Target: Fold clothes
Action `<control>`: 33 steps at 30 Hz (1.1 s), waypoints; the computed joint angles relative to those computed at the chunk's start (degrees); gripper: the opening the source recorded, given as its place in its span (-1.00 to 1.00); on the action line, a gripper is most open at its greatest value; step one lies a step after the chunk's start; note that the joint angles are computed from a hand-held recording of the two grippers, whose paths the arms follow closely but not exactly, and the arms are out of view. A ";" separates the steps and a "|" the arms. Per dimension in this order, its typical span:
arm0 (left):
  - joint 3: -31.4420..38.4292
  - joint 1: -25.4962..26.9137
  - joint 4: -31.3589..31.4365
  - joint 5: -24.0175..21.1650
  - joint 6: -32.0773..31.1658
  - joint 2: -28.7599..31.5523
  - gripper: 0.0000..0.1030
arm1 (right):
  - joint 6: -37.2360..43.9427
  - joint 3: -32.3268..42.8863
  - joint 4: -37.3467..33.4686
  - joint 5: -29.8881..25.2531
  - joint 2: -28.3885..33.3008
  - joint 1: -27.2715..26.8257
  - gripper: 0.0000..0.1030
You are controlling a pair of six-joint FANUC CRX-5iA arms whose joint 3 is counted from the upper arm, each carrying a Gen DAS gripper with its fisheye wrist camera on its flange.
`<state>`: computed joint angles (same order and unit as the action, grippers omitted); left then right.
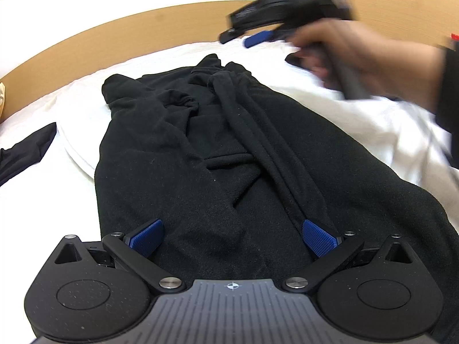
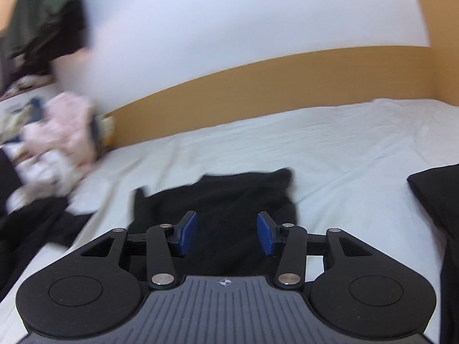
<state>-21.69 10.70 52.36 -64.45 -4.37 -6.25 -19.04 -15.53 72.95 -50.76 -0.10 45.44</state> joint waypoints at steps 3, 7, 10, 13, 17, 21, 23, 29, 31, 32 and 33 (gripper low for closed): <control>-1.77 -0.07 6.12 3.65 -1.04 -0.85 0.99 | 0.76 -3.94 -0.73 -5.56 -4.33 8.02 0.09; -1.00 1.07 14.70 7.77 4.15 0.51 0.99 | -6.31 -10.27 2.85 -13.89 -6.89 16.73 0.31; 0.36 2.50 15.15 7.43 9.73 2.65 0.99 | -16.39 -16.98 9.91 -7.28 -10.60 16.35 0.31; 0.49 3.56 12.49 6.07 11.34 4.06 0.99 | -9.99 -17.56 12.26 1.42 -12.95 15.01 0.37; 1.28 3.76 5.85 5.66 11.93 4.76 0.99 | 4.27 -13.34 4.20 7.19 -11.26 16.29 0.52; -0.17 3.14 7.83 6.78 7.93 3.62 0.99 | 20.89 -2.55 -14.23 -0.01 -4.48 19.81 0.52; -2.01 2.68 11.94 6.96 2.40 2.59 0.99 | 19.30 -2.51 -11.54 -0.86 -4.23 19.75 0.52; -3.49 -0.08 8.50 9.92 -5.92 0.44 1.00 | 15.44 -3.88 -9.54 -2.12 -5.21 19.27 0.58; -3.44 -0.34 7.99 10.37 -5.60 0.48 0.99 | 17.27 -2.89 -12.41 -2.25 -5.01 19.32 0.68; -3.08 -0.25 7.61 10.04 -4.86 0.78 1.00 | 18.60 -2.30 -13.79 -2.09 -4.84 19.27 0.84; -2.71 -0.16 7.28 9.70 -4.13 1.11 1.00 | 20.33 -1.62 -15.13 -1.72 -4.61 19.16 0.91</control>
